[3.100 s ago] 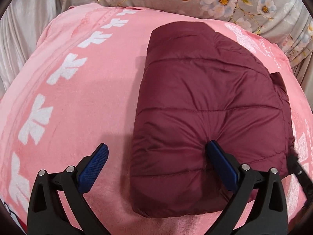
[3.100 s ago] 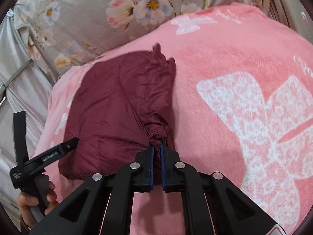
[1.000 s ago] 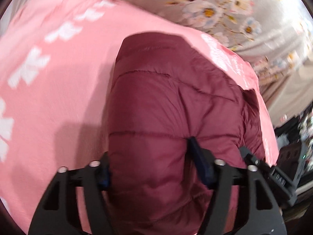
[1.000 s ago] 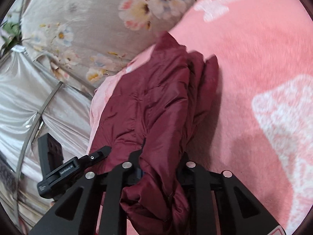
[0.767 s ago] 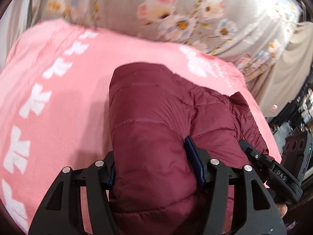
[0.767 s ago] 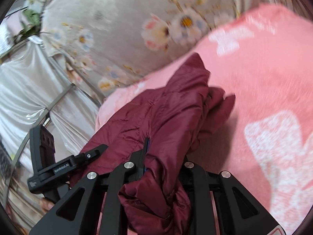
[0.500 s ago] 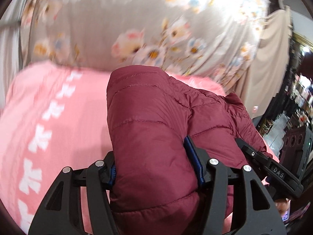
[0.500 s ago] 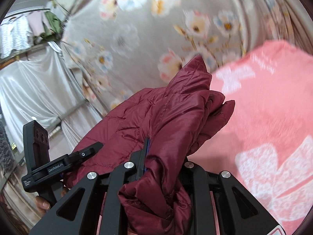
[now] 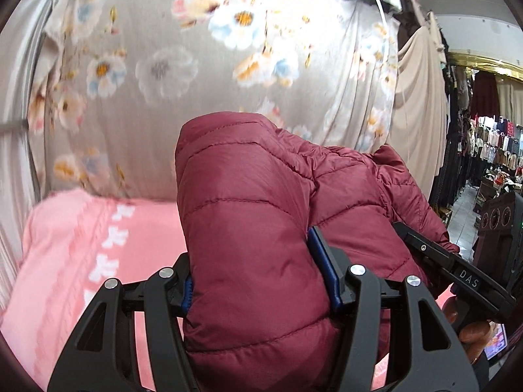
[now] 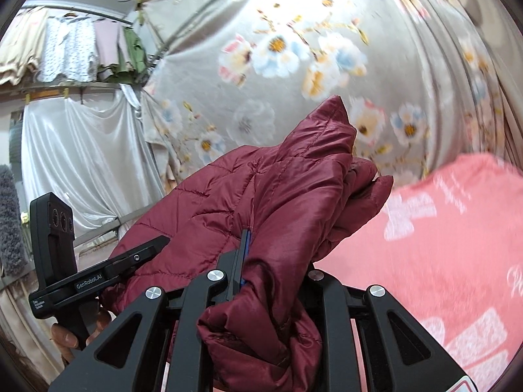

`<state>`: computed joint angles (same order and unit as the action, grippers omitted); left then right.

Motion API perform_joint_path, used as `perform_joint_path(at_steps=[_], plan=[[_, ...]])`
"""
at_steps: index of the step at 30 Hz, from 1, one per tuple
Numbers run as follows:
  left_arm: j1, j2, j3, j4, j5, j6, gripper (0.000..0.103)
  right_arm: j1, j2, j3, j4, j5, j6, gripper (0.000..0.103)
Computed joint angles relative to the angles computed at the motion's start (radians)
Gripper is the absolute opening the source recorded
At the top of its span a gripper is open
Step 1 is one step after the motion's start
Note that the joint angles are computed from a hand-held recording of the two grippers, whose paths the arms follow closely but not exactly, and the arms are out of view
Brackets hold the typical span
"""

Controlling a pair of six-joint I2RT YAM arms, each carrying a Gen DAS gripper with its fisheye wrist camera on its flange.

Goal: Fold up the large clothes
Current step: 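Grasp the folded jacket bundle with both tools and lift it off the blanket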

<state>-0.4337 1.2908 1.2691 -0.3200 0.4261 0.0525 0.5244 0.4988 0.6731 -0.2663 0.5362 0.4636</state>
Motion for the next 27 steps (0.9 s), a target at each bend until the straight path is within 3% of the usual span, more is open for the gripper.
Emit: perform_joint_path(at_steps=[8, 14, 21, 27], plan=[[0.141, 0.007, 0.058, 0.076, 0.151, 0.007, 0.056, 0.044, 0.171, 0.12, 0.152, 0.02, -0.16, 0.018], [0.269, 0.081, 0.069, 0.268, 0.279, -0.053, 0.06, -0.029, 0.371, 0.206, 0.336, -0.091, -0.292, 0.018], [0.351, 0.295, 0.148, 0.481, 0.342, -0.135, 0.063, -0.152, 0.651, 0.301, 0.517, -0.248, -0.344, 0.018], [0.345, 0.572, 0.333, 0.546, 0.338, -0.169, 0.065, -0.228, 0.907, 0.395, 0.619, -0.316, -0.337, 0.018]])
